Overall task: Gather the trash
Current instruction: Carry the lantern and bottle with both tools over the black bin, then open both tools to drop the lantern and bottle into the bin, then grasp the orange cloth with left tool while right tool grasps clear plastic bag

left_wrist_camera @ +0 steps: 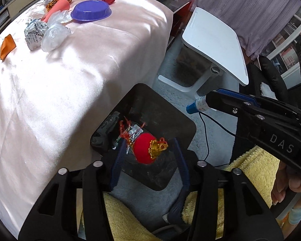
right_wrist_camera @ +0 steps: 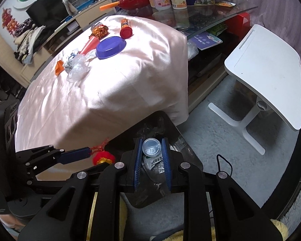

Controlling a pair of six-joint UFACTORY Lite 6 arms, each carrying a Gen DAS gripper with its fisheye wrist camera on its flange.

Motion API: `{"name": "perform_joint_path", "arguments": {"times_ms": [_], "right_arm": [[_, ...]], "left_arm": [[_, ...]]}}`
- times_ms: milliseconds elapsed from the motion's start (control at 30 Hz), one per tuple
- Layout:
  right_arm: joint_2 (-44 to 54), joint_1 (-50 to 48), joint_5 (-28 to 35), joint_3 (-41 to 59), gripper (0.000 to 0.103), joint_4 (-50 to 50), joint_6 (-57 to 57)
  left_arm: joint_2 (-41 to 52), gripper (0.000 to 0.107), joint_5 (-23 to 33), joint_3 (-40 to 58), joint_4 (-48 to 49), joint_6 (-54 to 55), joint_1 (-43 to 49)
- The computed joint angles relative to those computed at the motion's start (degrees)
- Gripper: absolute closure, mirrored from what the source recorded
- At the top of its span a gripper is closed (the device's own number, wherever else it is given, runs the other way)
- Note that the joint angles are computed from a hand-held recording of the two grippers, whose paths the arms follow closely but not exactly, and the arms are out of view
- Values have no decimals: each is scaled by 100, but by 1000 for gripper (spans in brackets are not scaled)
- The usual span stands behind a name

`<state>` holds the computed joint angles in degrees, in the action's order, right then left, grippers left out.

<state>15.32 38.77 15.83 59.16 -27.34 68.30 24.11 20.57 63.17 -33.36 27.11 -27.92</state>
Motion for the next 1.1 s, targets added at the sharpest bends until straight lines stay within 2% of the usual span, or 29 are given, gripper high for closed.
{"name": "perform_joint_path", "arguments": {"times_ms": [100,133,200,267,333,500,733,900,1100], "right_arm": [[28,-46,8,22,80,28,-16],[16,-66,3,12,77,36,-18],[-2,-83,56,19,65,-54,85],[-22,-83,144,33,38,-171,238],[14,-60,274,105,23,-235,295],[38,21,360,219,21,-356,460],[16,57,407,493,21,-608,725],[293,30,402,1065,21,-553,601],[1097,63,332,2193,21,86,-230]], "left_arm": [[-68,52,-23,-32,249,-213,22],[-110,50,-28,-63,278,-236,52],[-213,44,-45,-134,356,-299,117],[-351,40,-54,-237,338,-273,214],[-485,36,-78,-348,325,-262,305],[-900,30,-97,-666,270,-215,508],[-1423,28,-48,-938,301,-57,1051],[-1299,28,119,-585,321,205,1762],[-756,28,358,327,491,252,2513]]}}
